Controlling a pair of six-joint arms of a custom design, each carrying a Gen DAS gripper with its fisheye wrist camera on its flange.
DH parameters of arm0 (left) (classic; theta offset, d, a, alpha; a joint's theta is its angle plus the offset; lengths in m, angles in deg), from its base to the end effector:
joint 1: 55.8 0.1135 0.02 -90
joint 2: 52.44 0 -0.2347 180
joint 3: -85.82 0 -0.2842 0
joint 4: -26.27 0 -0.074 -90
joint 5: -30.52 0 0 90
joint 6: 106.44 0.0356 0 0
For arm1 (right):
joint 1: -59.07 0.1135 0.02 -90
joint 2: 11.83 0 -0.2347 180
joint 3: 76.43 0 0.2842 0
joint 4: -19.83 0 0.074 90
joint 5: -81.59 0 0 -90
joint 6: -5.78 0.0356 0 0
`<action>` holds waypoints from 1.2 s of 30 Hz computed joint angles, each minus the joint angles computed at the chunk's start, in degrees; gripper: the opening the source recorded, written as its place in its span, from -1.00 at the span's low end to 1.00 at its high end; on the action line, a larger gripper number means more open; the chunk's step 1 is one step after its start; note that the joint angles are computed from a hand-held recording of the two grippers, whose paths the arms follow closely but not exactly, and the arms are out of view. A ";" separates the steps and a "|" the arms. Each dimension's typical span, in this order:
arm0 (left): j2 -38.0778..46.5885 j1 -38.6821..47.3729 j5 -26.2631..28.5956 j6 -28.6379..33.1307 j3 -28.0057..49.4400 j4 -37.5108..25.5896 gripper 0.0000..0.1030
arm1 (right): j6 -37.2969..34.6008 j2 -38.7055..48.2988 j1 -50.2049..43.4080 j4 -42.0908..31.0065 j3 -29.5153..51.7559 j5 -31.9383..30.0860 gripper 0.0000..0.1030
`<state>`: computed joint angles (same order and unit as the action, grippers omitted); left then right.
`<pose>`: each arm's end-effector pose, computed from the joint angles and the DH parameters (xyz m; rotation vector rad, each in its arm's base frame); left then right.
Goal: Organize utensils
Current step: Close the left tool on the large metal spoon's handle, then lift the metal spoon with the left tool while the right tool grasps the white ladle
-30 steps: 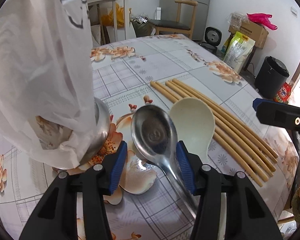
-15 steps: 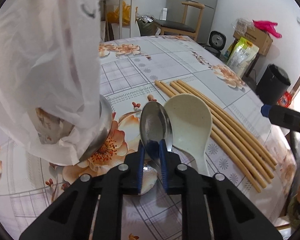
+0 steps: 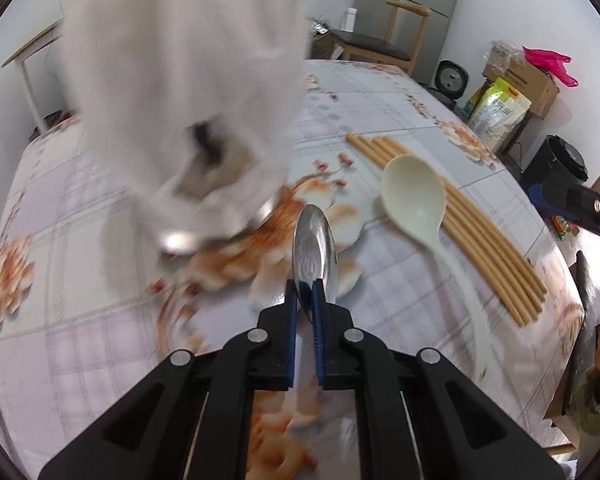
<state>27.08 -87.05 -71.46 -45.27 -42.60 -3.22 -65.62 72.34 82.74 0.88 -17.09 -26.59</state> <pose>0.2492 -0.1426 0.1194 -0.0243 2.5458 -0.1410 0.2996 0.1434 0.1530 -0.2698 2.3903 0.7274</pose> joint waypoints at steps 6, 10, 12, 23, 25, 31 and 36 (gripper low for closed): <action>-9.12 1.47 0.23 -2.30 -7.18 -1.14 -0.90 | -2.81 4.32 2.22 -1.77 4.79 -0.73 0.18; -11.87 1.99 1.31 -3.00 -9.29 -1.25 -0.90 | -6.41 11.68 3.64 -4.97 12.10 0.17 0.00; -13.36 2.02 1.27 -2.81 -10.19 -1.84 -0.90 | -7.94 15.11 4.00 -6.51 15.77 1.90 -0.11; -13.01 2.58 2.08 -2.24 -9.37 -2.45 -0.90 | -13.23 25.07 5.16 -11.01 25.86 7.46 -0.42; -13.13 2.60 2.07 -2.22 -9.45 -2.52 -0.90 | -13.68 26.06 5.38 -11.55 26.80 7.99 -0.47; -13.24 2.55 1.79 -2.04 -9.39 -2.90 -0.90 | -14.41 26.61 5.95 -11.75 27.53 9.29 -0.80; -13.34 2.35 1.57 -2.13 -9.16 -3.44 -0.90 | -13.88 25.20 6.13 -11.10 26.35 9.10 -0.96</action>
<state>13.74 -84.71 -69.88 -47.40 -51.77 -6.67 -79.50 97.54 88.87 -10.22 9.26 -17.49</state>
